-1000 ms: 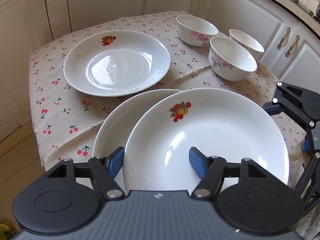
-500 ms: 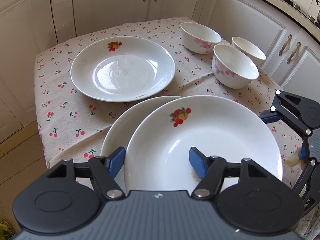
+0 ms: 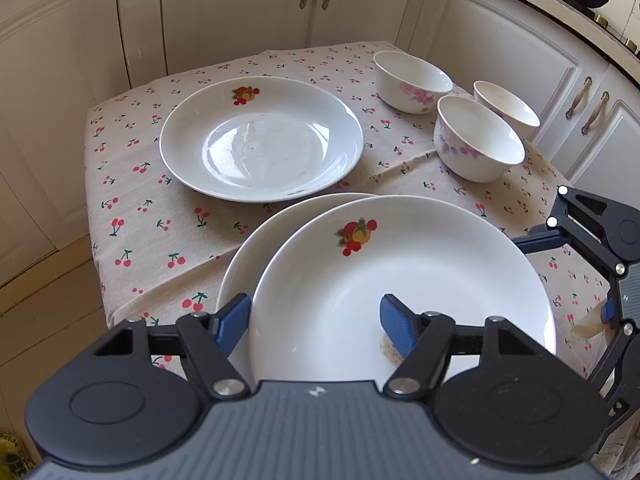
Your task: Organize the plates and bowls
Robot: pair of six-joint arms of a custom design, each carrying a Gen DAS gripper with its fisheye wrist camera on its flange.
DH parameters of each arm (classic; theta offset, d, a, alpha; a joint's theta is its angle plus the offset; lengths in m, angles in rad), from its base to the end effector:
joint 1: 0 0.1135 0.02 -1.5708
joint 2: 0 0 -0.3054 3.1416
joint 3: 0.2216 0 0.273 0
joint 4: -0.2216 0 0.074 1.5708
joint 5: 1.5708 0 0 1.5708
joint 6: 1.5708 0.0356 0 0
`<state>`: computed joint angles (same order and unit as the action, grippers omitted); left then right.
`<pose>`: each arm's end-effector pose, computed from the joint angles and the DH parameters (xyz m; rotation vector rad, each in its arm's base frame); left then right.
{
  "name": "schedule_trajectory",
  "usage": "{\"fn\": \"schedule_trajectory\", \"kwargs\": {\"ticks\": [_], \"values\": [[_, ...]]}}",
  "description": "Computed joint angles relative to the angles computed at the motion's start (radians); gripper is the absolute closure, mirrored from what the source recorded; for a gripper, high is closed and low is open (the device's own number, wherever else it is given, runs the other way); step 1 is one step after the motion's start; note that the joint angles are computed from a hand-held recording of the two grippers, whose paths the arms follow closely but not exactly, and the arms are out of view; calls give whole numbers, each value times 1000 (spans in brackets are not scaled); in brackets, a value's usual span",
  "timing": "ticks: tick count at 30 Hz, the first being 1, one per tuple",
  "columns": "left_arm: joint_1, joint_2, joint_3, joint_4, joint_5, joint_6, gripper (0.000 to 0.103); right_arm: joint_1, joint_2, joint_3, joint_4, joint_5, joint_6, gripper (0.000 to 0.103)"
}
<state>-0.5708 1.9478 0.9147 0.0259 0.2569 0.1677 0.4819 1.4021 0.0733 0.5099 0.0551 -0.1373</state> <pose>0.3134 -0.2120 0.1078 1.0289 2.3894 -0.4797 0.1477 0.0750 0.0904 -0.7034 2.2844 0.0969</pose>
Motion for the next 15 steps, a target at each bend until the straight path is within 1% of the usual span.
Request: {"fn": "schedule_trajectory", "kwargs": {"ticks": [4,5,8,11,13,14,15], "values": [[2,-14,-15,12,-8,-7,31,-4,-10,-4,0,-7,5,0],[3,-21,-22,18,-6,-8,28,-3,-21,-7,-5,-4,8,0],[-5,-39,-41,34,-35,-4,28,-4,-76,-20,-32,-4,12,0],[-5,-65,-63,49,-20,-13,27,-6,-152,-34,-84,3,13,0],[-16,-90,-88,74,-39,-14,25,-5,-229,-46,-141,8,18,0],[-23,-104,-103,90,-54,-13,22,-15,-262,-50,-166,-1,16,0],[-27,-119,-119,107,-58,-16,21,-27,-303,-55,-197,-11,14,0]]}}
